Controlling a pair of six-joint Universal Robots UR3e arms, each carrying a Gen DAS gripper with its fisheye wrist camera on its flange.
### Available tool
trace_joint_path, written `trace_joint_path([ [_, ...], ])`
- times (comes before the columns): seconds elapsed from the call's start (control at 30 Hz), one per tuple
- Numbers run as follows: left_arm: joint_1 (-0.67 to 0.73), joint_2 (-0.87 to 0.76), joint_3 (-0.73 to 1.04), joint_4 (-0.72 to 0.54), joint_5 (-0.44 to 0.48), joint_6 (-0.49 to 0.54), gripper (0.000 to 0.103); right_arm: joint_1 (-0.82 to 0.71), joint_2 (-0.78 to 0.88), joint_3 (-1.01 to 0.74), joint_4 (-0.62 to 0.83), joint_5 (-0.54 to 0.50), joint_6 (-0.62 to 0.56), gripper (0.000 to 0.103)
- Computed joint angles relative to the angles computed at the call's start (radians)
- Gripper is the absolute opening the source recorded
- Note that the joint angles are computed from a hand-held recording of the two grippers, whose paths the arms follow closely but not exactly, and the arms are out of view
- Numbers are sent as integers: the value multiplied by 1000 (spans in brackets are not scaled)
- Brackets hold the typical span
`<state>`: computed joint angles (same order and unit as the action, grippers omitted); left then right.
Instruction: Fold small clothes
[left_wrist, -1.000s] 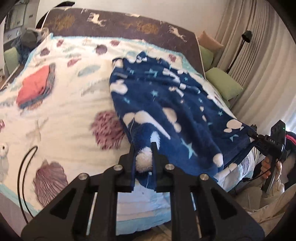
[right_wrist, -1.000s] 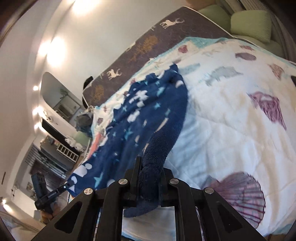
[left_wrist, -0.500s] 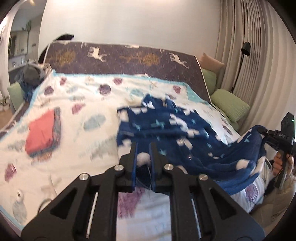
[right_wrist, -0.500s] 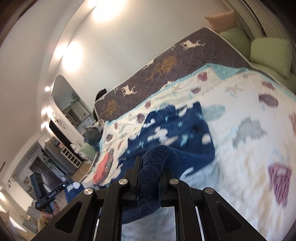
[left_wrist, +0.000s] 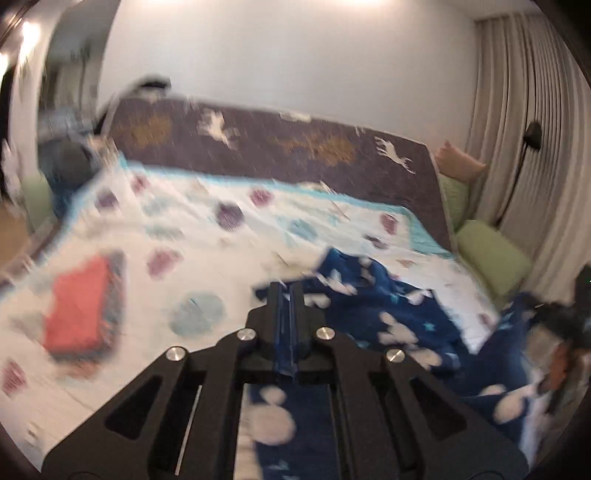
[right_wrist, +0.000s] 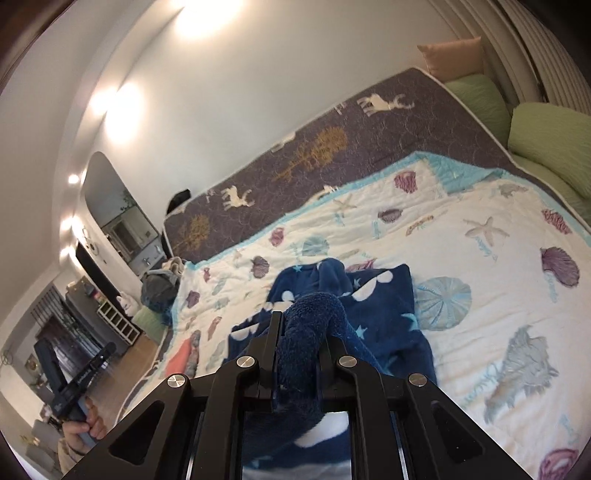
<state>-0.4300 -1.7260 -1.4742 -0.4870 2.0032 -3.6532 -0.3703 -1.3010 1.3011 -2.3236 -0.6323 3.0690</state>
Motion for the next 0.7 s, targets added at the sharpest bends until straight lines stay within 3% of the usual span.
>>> trace_joint_path([
  [0.07,8,56,-102,16,-47,-23,5,8,2,29,2,-2,-17,12],
  [0.13,-10,124,-235,23,-60,-29,12,-10,-60,144,-19,6,-65,12],
  [0.2,-46,200,-381,0,-67,-57,26,-42,-139,258,-25,15,-118,12],
  [0.27,-71,264,-488,-32,-103,-96,29,-88,-238,377,17,25,-189,12],
  [0.37,-84,365,-656,-31,-262,-143,31,-141,-346,475,74,16,-261,12],
  [0.4,-87,392,-706,-15,-351,-152,43,-160,-381,497,103,16,-286,12],
  [0.43,-83,402,-724,-7,-396,-149,51,-180,-408,508,141,26,-310,12],
  [0.47,-98,397,-740,23,-436,-154,68,-196,-429,513,174,36,-325,12],
  [0.5,-129,369,-752,90,-453,-162,77,-205,-443,517,194,43,-334,12],
  [0.6,-181,270,-755,244,-522,-160,78,-216,-494,544,215,53,-343,12],
  [0.7,-209,143,-704,287,-539,-190,78,-224,-544,571,249,60,-364,12],
])
